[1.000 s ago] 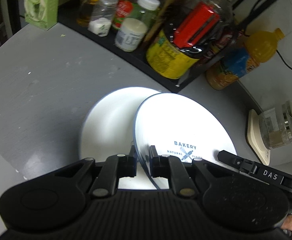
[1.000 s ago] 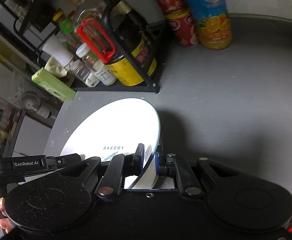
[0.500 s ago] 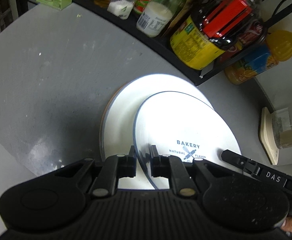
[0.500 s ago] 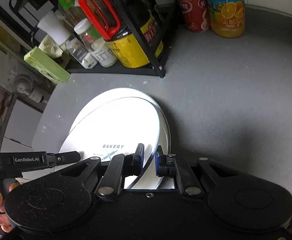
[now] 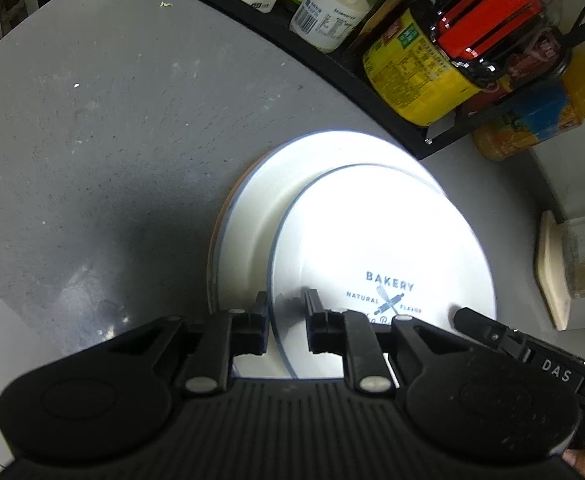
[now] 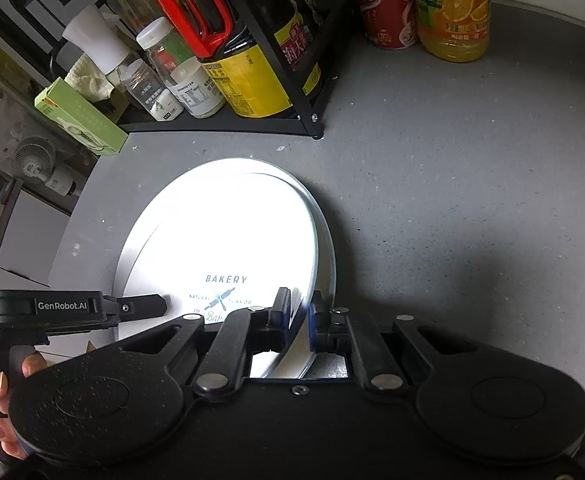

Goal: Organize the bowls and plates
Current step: 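Lower the 'BAKERY' plate onto the plate stack and open both grippers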

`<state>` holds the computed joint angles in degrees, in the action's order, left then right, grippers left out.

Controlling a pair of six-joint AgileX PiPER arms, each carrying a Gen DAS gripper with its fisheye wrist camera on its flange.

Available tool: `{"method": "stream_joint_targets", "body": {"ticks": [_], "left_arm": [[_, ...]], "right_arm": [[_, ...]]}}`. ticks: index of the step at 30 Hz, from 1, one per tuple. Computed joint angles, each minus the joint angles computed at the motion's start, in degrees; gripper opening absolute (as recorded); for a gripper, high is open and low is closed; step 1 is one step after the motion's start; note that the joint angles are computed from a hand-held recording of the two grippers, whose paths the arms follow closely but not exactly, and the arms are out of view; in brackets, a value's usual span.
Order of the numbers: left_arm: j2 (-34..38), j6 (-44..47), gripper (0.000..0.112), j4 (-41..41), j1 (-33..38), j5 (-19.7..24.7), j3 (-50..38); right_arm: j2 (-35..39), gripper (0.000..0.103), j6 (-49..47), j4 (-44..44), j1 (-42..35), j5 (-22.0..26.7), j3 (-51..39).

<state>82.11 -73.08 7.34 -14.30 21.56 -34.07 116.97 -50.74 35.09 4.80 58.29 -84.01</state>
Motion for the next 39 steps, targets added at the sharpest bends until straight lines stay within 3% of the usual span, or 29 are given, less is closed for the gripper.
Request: {"method": "stream_joint_targets", "body": {"ticks": [4, 8, 14, 16, 28, 31, 33, 35, 39], "left_arm": [[0.66, 6.31, 0.015, -3.92, 2.04, 1.74, -1.51], [-1.03, 1.74, 0.016, 3.02, 0.83, 7.05, -4.02], [-3.39, 0.1, 0.02, 7.2, 0.51, 11.8, -5.86], [-3.6, -0.18, 0.025, 7.3, 0.67, 12.17, -5.6], [-3.35, 2.17, 0.027, 4.4, 2.73, 10.57, -2.43], [-2.88, 2.66, 0.028, 3.49, 3.18, 9.94, -1.96], [-2.96, 2.48, 0.029, 4.03, 3.0, 10.5, -2.31], [-3.33, 2.29, 0.029, 4.51, 2.85, 11.27, -2.97], [-3.48, 1.26, 0.038, 6.55, 1.47, 14.05, -5.92]], "right_arm": [[-0.02, 0.009, 0.08, -0.33, 0.41, -0.44, 0.01], [-0.32, 0.008, 0.4, -0.69, 0.84, -1.16, 0.3], [-0.48, 0.009, 1.08, -0.99, 1.36, -1.8, 0.98], [-0.39, 0.01, 1.55, -1.35, 1.81, -2.04, 1.15], [1.75, 0.012, 6.14, -3.47, 3.78, -1.09, -0.96], [1.93, 0.019, 7.26, -3.96, 3.48, 0.83, -2.13], [1.27, 0.029, 6.89, -2.83, 2.65, 2.21, -2.36], [0.36, 0.047, 5.89, -1.04, 1.53, 3.64, -2.38], [-2.67, 0.061, 4.59, -0.56, 0.08, 2.94, -0.83]]}}
